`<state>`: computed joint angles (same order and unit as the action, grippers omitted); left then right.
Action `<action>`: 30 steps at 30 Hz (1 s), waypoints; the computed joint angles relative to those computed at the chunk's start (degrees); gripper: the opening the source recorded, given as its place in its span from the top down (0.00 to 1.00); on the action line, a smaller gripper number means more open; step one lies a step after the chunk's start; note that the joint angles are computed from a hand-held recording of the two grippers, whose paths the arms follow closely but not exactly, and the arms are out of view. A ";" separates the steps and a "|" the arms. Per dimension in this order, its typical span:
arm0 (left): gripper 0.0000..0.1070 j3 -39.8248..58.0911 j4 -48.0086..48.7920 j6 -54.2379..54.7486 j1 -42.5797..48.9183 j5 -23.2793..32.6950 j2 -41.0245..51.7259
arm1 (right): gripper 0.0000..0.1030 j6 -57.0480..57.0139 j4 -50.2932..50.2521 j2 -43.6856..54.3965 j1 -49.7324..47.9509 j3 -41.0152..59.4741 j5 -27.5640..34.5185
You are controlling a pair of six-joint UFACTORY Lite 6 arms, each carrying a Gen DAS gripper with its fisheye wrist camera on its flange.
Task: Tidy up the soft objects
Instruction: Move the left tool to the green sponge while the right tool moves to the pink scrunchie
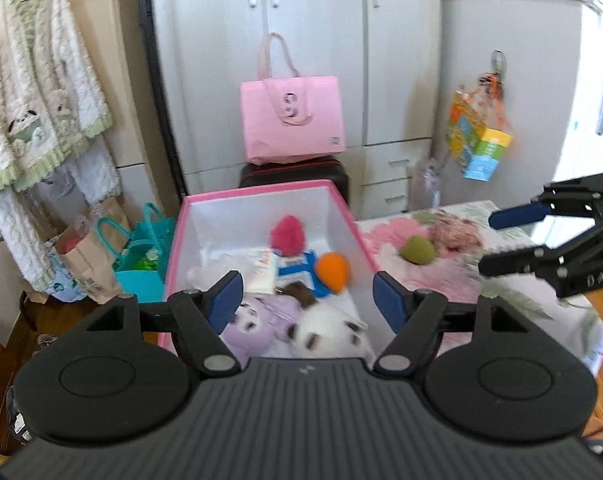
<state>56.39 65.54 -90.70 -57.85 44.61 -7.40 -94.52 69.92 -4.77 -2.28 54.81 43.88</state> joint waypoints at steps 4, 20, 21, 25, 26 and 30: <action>0.32 1.88 -2.87 0.32 -5.07 -0.33 1.01 | 0.31 -4.02 -0.43 -5.73 -8.51 -5.32 4.89; 0.32 24.08 -5.96 3.48 -8.43 -9.36 25.48 | 0.16 -15.03 0.05 -1.65 -31.61 -5.76 14.83; 0.32 25.61 -5.08 2.30 -8.05 -9.31 27.14 | 0.16 -14.63 0.44 -0.12 -31.92 -4.69 14.92; 0.32 34.57 -3.86 -0.78 -4.88 -9.80 36.13 | 0.15 -12.57 2.58 7.98 -31.38 0.97 14.65; 0.32 36.76 -3.05 -1.62 -4.14 -9.85 38.34 | 0.15 -11.55 3.37 10.24 -30.65 2.62 13.90; 0.34 45.20 3.11 -7.16 -2.47 -7.90 47.55 | 0.15 -8.36 7.78 19.33 -27.43 9.33 10.49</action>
<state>101.59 68.65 -97.86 -60.32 36.71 40.15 -102.88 77.70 14.57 -29.71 64.14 54.38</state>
